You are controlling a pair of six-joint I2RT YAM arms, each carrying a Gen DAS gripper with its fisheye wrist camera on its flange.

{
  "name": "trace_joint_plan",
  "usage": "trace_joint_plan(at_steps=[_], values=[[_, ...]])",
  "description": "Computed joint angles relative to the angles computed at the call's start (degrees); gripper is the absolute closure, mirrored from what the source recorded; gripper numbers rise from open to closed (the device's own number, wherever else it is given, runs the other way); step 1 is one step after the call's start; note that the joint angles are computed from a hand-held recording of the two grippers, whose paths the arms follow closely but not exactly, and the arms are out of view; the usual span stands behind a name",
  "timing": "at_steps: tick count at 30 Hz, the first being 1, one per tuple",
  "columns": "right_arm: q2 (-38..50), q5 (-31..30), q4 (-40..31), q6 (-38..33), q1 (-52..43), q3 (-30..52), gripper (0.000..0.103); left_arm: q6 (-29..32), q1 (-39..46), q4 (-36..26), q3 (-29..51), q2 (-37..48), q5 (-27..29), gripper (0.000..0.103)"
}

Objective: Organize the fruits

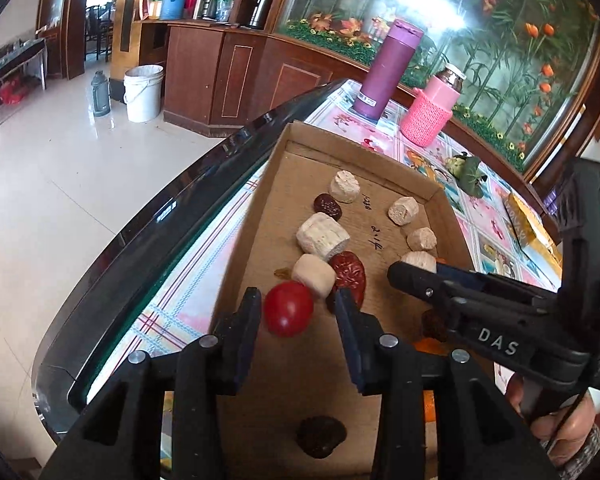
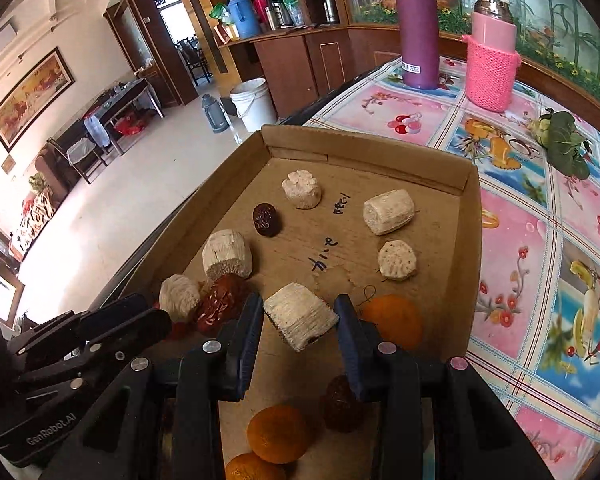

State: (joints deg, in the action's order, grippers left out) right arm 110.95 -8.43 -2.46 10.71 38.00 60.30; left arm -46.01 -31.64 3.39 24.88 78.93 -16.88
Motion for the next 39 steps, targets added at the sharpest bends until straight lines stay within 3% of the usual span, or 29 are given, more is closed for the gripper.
trace_joint_plan(at_steps=[8, 11, 14, 19, 22, 24, 27, 29, 33, 34, 37, 39], values=[[-2.1, 1.7, -0.7, 0.3, 0.9, -1.1, 0.061, -2.4, -1.1, -1.8, -1.9, -5.8, -1.3, 0.047], [-6.0, 1.8, 0.7, 0.6, 0.8, -4.4, 0.054, -3.4, -3.2, -3.6, -1.4, -7.0, -3.2, 0.044], [-12.1, 2.9, 2.6, 0.9, 0.3, -9.8, 0.050, -4.6, -7.0, -6.4, 0.4, -7.2, -6.8, 0.044], [-25.5, 5.7, 6.5, 3.7, -1.7, -22.0, 0.041, -7.1, -16.9, -13.3, 6.5, -4.2, -17.6, 0.038], [-35.0, 9.4, 7.2, 5.8, -3.3, -29.9, 0.037, -12.4, -24.4, -21.7, 13.3, 0.7, -29.4, 0.026], [-40.2, 12.3, 6.1, 7.0, -4.0, -33.4, 0.036, -19.9, -29.6, -31.5, 19.6, 5.5, -38.9, 0.012], [-48.5, 14.8, 3.6, 8.3, -5.9, -38.6, 0.036, -32.7, -36.2, -46.7, 28.3, 11.6, -50.0, 0.000], [-53.0, 13.4, 2.3, 9.1, -8.2, -41.2, 0.034, -41.0, -39.1, -55.5, 33.1, 15.5, -53.8, 0.000], [-61.3, 9.0, -1.1, 9.4, -12.9, -45.1, 0.034, -48.3, -40.4, -65.7, 40.8, 21.8, -53.2, 0.000], [-62.8, 9.0, -1.9, 9.2, -13.3, -45.7, 0.033, -46.9, -40.2, -65.1, 41.6, 22.4, -52.3, 0.000], [-67.5, 10.8, -4.2, 8.8, -13.1, -47.7, 0.030, -36.8, -39.4, -54.8, 39.9, 20.6, -47.8, 0.000], [-69.8, 12.0, -5.3, 8.4, -12.8, -48.7, 0.029, -35.3, -39.0, -53.4, 40.9, 21.8, -45.7, 0.000]])
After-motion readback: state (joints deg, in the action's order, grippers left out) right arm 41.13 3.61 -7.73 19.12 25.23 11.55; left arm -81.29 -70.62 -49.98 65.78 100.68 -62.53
